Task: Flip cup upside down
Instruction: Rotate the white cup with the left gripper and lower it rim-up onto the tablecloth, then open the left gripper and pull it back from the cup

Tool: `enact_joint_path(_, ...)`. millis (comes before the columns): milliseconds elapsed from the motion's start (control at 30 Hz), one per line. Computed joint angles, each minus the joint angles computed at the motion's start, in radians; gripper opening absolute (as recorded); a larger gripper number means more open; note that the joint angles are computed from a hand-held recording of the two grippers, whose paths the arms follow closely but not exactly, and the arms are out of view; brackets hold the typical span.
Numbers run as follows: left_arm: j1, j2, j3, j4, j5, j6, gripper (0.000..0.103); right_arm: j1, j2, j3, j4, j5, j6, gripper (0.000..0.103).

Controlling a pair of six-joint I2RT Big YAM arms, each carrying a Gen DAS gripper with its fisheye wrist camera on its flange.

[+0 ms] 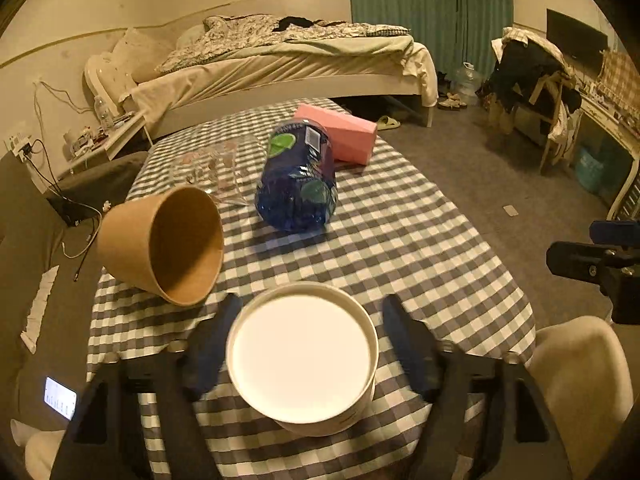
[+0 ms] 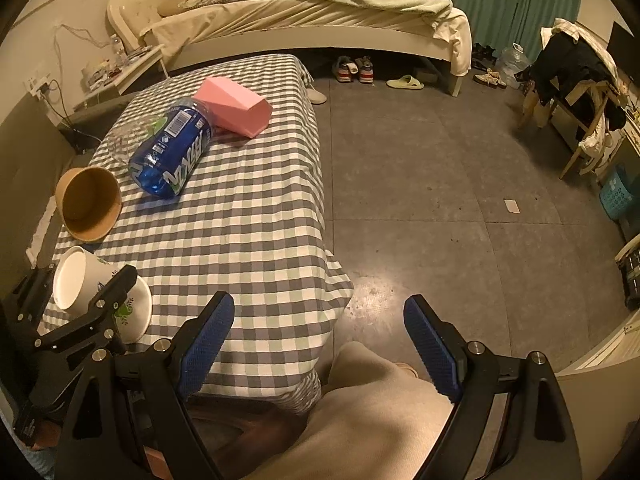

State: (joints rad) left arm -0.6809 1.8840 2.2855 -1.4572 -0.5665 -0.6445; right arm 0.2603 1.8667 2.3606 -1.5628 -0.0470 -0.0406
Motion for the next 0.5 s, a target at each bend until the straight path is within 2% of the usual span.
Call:
enact_joint_path(67, 0.0, -0.008, -0.002, 0.017, 0.0, 0.004, 0.081, 0.0, -0.002, 0.006, 0.0, 0.0, 0.001, 0.087)
enact_joint_path(200, 0.0, 0.003, 0.048, 0.0, -0.008, 0.006, 0.081, -0.001, -0.015, 0.012, 0.003, -0.002, 0.004, 0.087)
enact_joint_path(367, 0.002, -0.051, 0.041, 0.073, -0.011, 0.01, 0.081, -0.001, -0.043, 0.011, 0.032, -0.011, 0.013, 0.087)
enact_joint_path(500, 0.004, -0.071, 0.083, 0.042, -0.041, -0.012, 0.081, 0.003, -0.077, 0.0, 0.079, -0.035, 0.015, 0.087)
